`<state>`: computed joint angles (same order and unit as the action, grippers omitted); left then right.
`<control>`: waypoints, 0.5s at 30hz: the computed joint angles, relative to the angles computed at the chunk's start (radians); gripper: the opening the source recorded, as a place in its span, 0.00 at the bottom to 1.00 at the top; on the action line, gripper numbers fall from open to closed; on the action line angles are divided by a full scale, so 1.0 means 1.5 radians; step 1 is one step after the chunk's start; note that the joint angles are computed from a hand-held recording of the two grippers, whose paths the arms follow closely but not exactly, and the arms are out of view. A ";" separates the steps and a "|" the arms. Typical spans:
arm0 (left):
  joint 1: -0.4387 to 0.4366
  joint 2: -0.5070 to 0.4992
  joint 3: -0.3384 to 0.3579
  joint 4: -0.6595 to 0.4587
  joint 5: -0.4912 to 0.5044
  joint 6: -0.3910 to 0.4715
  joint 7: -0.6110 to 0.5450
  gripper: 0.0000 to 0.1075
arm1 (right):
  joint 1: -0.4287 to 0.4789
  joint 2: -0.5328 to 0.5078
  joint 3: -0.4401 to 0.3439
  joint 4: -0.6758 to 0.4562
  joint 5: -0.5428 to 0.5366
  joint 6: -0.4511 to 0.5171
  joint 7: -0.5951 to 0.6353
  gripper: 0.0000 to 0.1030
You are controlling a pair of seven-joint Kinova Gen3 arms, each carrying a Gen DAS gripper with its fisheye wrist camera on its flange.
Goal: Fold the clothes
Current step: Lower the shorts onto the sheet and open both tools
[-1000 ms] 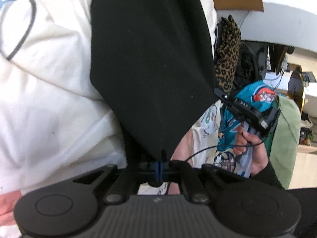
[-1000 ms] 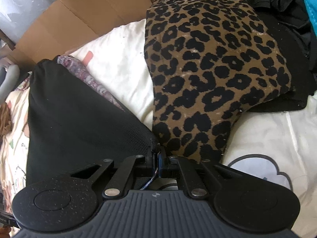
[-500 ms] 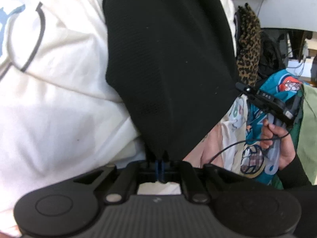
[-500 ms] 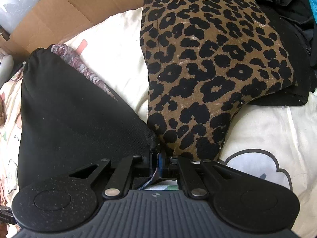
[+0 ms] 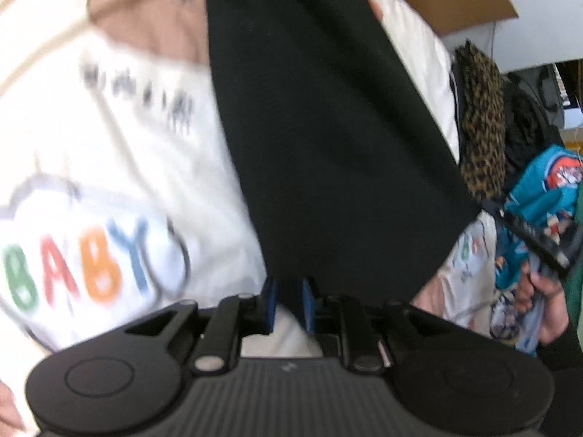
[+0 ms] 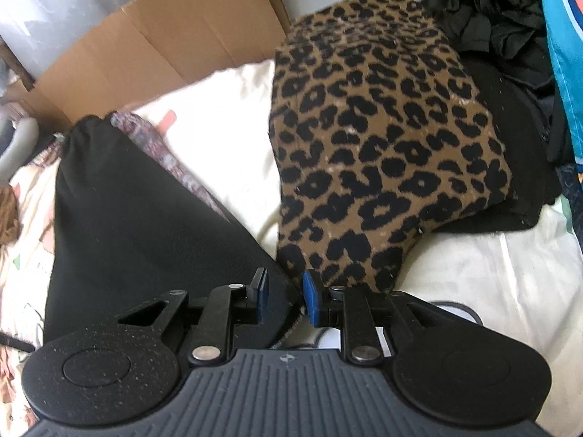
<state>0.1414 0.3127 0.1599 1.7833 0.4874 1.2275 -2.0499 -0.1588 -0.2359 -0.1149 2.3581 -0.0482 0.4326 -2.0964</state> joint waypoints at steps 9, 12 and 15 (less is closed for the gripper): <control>0.077 0.042 0.018 -0.197 -0.052 -0.044 0.103 0.14 | -0.025 0.003 0.031 0.010 -0.039 -0.065 0.047 0.22; 0.103 0.067 0.021 -0.267 -0.075 -0.055 0.150 0.14 | -0.034 0.011 0.041 0.013 -0.058 -0.093 0.063 0.22; 0.123 0.099 0.022 -0.329 -0.082 -0.058 0.216 0.14 | -0.067 0.022 0.081 0.010 -0.109 -0.110 0.101 0.22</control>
<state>0.3252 0.4617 0.1923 1.2905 0.3651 1.1400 -1.7260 -0.2588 -0.2029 0.0072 2.3738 -0.2112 0.2679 -1.9454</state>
